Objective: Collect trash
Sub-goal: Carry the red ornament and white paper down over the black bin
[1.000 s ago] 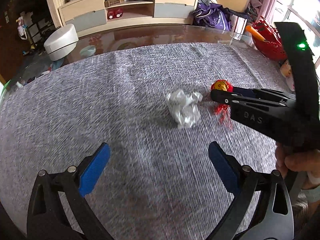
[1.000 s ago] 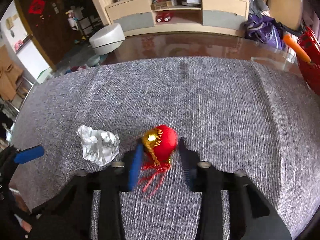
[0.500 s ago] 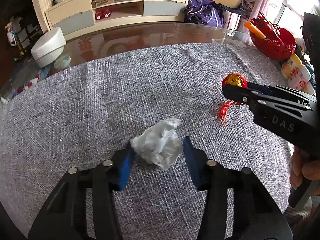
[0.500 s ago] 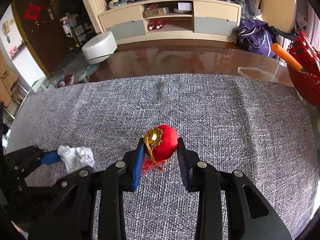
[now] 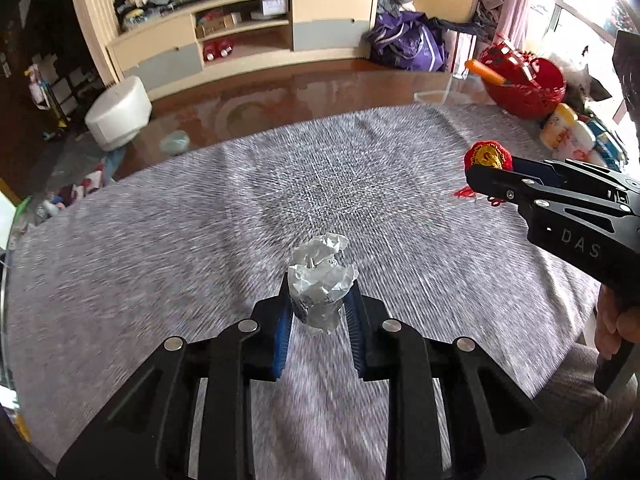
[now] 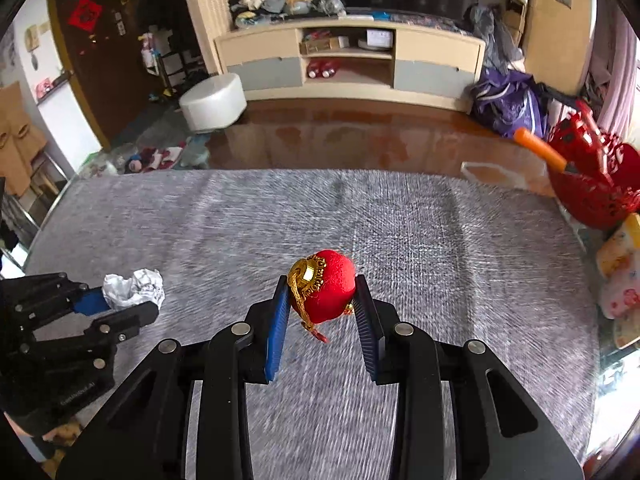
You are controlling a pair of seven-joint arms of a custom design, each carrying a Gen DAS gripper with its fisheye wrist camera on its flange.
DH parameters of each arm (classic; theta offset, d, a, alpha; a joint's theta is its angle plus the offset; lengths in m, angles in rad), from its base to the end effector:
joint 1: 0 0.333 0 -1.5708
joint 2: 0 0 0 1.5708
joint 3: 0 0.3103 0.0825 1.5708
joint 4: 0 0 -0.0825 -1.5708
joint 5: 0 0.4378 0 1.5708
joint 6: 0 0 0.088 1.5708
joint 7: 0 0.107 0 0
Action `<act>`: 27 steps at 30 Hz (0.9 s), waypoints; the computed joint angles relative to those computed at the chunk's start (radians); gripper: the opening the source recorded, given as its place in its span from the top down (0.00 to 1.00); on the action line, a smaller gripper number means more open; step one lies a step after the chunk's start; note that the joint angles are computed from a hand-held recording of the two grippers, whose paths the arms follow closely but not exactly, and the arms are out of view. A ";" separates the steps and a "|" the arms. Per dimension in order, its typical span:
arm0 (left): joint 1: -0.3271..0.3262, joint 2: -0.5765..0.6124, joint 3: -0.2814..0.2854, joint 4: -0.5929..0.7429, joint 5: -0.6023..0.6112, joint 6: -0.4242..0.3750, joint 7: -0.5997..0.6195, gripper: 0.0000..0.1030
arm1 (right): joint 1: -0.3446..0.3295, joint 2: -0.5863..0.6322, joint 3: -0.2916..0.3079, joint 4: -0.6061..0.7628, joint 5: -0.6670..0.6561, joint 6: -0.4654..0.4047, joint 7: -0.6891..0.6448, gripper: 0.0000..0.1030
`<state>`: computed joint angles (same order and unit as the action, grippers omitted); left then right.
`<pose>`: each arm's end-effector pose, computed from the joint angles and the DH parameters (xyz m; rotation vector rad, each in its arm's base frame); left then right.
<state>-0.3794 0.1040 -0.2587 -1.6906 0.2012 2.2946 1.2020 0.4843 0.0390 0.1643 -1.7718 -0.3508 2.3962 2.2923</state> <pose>0.5589 -0.4001 0.5672 -1.5899 2.2869 -0.6264 0.5380 0.4024 0.5762 -1.9051 1.7022 -0.4723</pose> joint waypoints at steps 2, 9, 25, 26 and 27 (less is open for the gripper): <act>0.001 -0.064 -0.004 -0.044 -0.009 -0.001 -0.004 0.77 | 0.007 -0.038 0.007 -0.023 -0.006 -0.002 0.009 0.68; 0.017 -0.279 -0.047 -0.200 -0.043 0.012 -0.025 0.77 | 0.028 -0.192 0.047 -0.121 -0.002 -0.015 0.043 0.68; -0.002 -0.692 -0.149 -0.619 -0.214 0.087 -0.133 0.76 | 0.108 -0.448 0.134 -0.400 0.084 -0.020 0.131 0.68; -0.007 -0.701 -0.154 -0.637 -0.223 0.087 -0.142 0.76 | 0.114 -0.453 0.138 -0.422 0.089 -0.019 0.144 0.68; -0.013 -0.713 -0.157 -0.655 -0.231 0.084 -0.149 0.76 | 0.120 -0.454 0.140 -0.433 0.095 -0.018 0.153 0.68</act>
<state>-0.3922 -0.6094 -0.4157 -2.3452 -0.0302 2.3789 1.0533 0.6044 -0.4153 0.3039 -2.2050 -0.2558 2.3785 2.4452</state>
